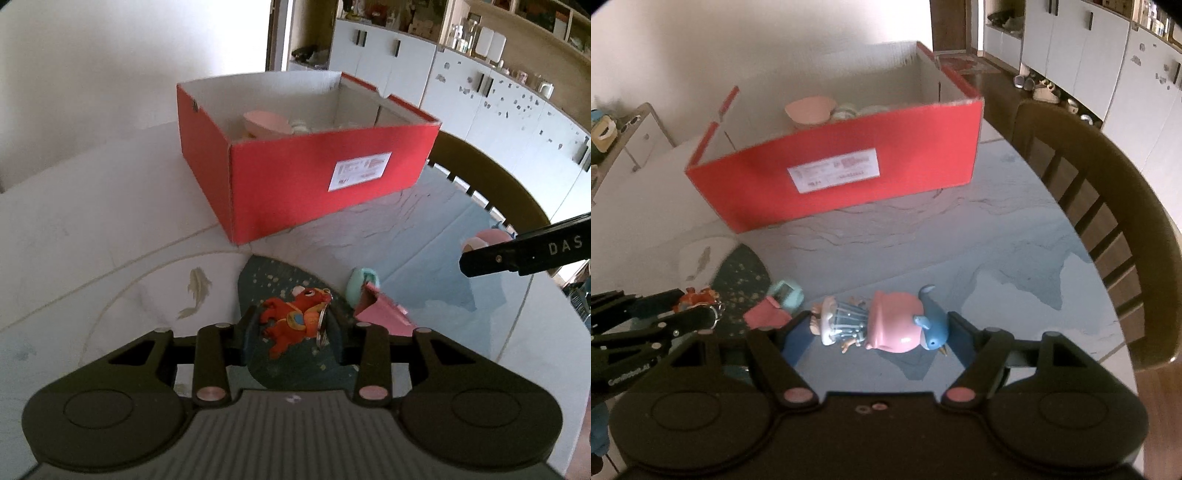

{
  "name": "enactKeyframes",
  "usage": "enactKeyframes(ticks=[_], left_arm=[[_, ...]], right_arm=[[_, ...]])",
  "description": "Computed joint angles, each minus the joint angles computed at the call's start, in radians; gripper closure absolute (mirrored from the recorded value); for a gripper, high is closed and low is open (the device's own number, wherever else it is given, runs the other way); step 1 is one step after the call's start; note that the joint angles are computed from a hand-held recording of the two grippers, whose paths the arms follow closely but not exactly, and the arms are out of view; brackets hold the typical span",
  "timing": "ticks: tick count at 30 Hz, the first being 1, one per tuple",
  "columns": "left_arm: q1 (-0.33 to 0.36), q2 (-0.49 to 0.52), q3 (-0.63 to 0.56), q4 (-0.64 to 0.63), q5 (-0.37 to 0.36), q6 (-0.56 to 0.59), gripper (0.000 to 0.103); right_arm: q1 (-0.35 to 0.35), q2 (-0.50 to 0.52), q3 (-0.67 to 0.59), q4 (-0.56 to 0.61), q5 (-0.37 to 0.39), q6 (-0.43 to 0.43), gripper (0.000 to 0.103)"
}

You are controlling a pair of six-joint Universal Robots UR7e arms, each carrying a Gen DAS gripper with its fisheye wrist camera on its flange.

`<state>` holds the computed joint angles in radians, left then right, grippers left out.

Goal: Organize rigid objects
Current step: 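Grasp the orange plush keychain with the left tool while the right tool grasps the pink figurine, then carry the orange keychain with the left tool while the right tool carries the figurine into the box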

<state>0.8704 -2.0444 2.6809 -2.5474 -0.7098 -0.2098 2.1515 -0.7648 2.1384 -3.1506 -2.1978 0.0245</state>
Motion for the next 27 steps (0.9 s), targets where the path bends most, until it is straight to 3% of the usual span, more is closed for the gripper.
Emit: enactKeyframes(ticks=[6,12,19,27], left_arm=[[-0.088,-0.067,-0.049,0.203,0.032,-0.112,0.065],[-0.140,-0.071,-0.101,0.283,0.039,-0.164,0.065],[-0.169,-0.023,-0.150,0.204,0.053,-0.096,0.065],[-0.146,0.099,-0.209,0.036,0.067,0.040,0.065]], right_arm=[[0.037,-0.053,-0.004,0.037,0.004,0.008,0.027],[0.069,-0.090,-0.015,0.063,0.007,0.012,0.027],[0.096,-0.099,-0.053,0.073,-0.008,-0.015,0.027],[0.108,-0.079,-0.127,0.080,-0.039,-0.067,0.027]])
